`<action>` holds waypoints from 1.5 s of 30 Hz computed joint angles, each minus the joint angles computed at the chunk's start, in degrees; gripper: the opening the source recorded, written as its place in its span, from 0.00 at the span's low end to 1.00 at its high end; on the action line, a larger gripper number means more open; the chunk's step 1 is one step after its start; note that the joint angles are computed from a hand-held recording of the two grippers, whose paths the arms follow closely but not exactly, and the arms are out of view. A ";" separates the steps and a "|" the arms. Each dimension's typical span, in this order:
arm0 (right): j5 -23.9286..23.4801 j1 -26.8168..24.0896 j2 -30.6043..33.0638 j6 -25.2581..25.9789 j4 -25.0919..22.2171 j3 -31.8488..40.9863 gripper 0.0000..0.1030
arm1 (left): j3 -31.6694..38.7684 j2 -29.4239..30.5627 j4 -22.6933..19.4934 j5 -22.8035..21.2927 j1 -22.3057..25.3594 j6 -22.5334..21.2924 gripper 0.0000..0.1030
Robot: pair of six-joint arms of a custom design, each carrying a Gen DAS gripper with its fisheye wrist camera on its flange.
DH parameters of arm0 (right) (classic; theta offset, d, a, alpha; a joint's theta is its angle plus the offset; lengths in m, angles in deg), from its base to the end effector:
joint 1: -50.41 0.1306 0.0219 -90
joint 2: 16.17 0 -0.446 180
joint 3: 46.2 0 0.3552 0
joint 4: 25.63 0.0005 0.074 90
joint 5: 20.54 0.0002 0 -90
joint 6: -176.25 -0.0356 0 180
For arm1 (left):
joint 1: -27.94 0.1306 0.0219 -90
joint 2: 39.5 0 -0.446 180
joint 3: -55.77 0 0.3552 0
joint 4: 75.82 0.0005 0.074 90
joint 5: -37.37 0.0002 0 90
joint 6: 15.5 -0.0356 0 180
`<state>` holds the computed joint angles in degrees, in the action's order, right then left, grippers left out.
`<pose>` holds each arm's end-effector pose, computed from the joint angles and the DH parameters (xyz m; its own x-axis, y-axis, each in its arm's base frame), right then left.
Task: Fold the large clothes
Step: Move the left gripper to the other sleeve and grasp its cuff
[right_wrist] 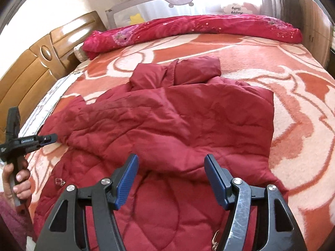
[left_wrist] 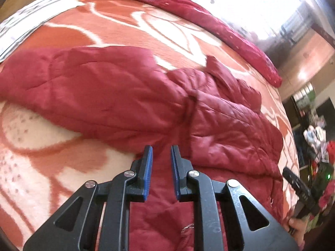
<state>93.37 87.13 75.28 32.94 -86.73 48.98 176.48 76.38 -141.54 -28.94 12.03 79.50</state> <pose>0.3656 0.2541 0.5097 -0.7012 0.3915 -0.5959 0.3194 0.9197 0.2284 0.5943 -0.1848 0.4685 -0.8753 0.1665 -0.4540 0.3641 0.8448 -0.3921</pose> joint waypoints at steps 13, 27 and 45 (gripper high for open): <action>-0.71 2.70 -0.46 -2.83 -1.29 -0.33 0.65 | -3.31 0.23 3.43 1.20 6.89 5.43 0.42; 0.26 6.13 -1.86 -5.55 -4.15 0.01 0.65 | 2.59 6.29 6.42 1.02 13.79 15.41 0.60; 0.69 7.26 -1.35 -8.78 -5.45 0.33 0.65 | 7.51 13.78 14.09 2.29 15.58 26.41 0.60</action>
